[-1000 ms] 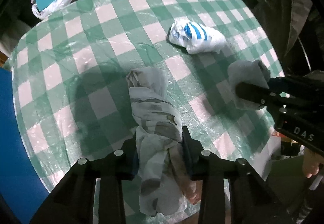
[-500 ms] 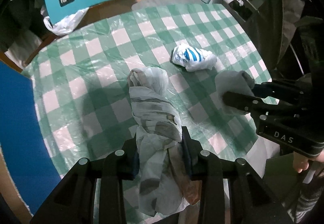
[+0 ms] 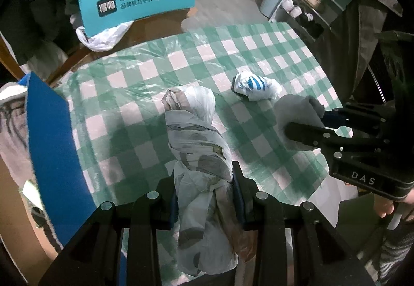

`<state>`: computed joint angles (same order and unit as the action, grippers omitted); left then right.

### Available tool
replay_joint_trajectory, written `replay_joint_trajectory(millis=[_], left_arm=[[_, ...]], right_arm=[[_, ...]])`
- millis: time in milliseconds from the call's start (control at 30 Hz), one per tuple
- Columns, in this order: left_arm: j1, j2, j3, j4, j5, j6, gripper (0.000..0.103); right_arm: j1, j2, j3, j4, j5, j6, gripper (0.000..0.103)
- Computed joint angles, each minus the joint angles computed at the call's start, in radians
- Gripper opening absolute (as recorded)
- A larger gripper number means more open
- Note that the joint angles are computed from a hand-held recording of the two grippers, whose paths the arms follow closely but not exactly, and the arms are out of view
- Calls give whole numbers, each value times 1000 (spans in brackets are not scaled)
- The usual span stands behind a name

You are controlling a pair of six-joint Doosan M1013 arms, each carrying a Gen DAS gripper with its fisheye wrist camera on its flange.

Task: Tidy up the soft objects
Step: 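Lift the white-grey sock bundle and grey sock and carry both over the shoebox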

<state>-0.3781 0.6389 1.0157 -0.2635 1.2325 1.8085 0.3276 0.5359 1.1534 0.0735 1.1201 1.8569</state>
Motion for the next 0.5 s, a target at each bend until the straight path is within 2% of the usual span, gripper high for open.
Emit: replay_joint_trajectory(millis=[500], left_arm=[[40, -67, 68, 8, -72, 19, 35]], right_arm=[[39, 25, -80, 20, 4, -38, 29]])
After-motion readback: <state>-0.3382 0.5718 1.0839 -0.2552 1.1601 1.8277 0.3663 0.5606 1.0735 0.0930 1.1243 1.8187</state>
